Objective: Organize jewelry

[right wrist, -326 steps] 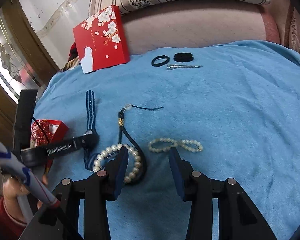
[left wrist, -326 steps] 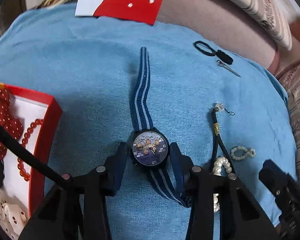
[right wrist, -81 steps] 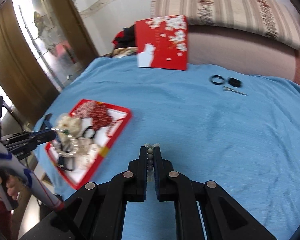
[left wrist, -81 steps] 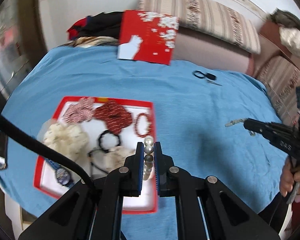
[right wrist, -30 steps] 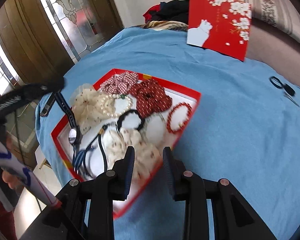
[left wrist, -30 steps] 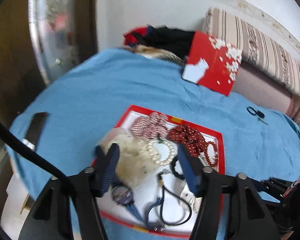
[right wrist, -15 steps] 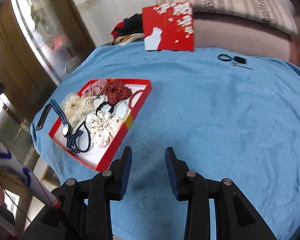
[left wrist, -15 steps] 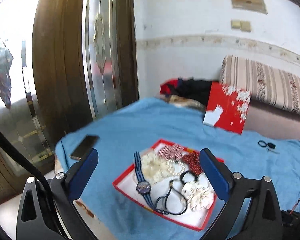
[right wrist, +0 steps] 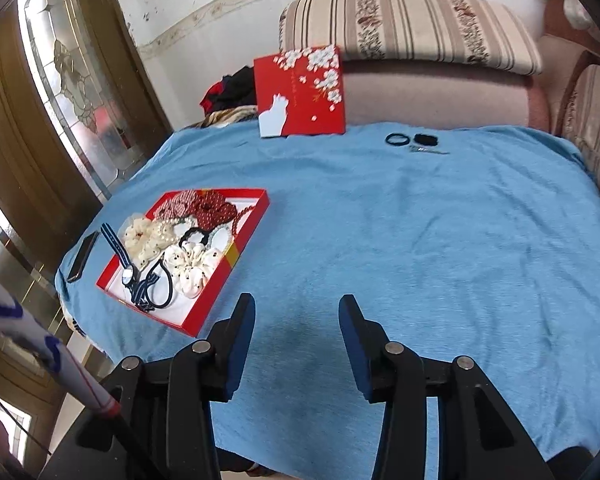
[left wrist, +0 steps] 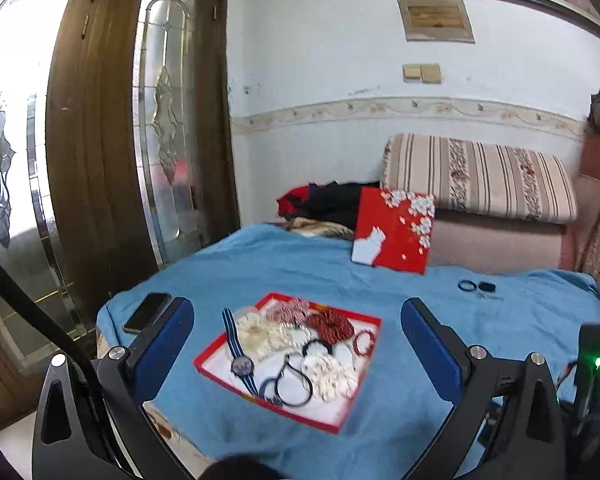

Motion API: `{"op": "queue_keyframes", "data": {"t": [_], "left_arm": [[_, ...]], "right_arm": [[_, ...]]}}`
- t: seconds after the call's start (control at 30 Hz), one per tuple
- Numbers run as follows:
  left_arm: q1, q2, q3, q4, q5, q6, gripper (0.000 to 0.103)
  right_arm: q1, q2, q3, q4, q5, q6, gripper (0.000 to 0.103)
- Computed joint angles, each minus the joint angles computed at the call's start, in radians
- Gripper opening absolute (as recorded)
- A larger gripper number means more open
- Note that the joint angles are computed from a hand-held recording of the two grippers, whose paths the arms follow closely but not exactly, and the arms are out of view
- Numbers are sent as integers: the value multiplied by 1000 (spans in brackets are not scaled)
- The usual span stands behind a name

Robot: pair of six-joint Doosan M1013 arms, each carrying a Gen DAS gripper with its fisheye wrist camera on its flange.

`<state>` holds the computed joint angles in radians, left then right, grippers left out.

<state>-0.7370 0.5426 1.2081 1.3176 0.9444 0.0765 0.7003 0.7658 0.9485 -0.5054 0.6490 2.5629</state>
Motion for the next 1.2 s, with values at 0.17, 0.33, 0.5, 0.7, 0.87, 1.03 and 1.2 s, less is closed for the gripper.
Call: {"op": "queue_keyframes", "data": {"t": [0.17, 0.33, 0.5, 0.7, 0.87, 1.03, 1.2], "left_arm": [[-5, -3, -8, -91, -6, 66, 103], [-1, -8, -5, -162, -23, 89, 103], [20, -8, -7, -267, -55, 137, 103], [44, 2, -12, -362, -54, 175, 103], [60, 11, -14, -409, -44, 192, 103], [77, 15, -15, -452, -51, 208, 103], [93, 21, -17, -492, -50, 228, 103]], "right_arm": [[13, -19, 23, -79, 13, 57, 51], [23, -22, 22, -124, 35, 75, 54], [31, -2, -15, -122, 70, 45, 56], [37, 30, -71, -90, 115, -15, 57], [42, 63, -126, -60, 158, -69, 58], [44, 100, -188, -31, 202, -124, 59], [45, 141, -264, 0, 256, -176, 59]]}}
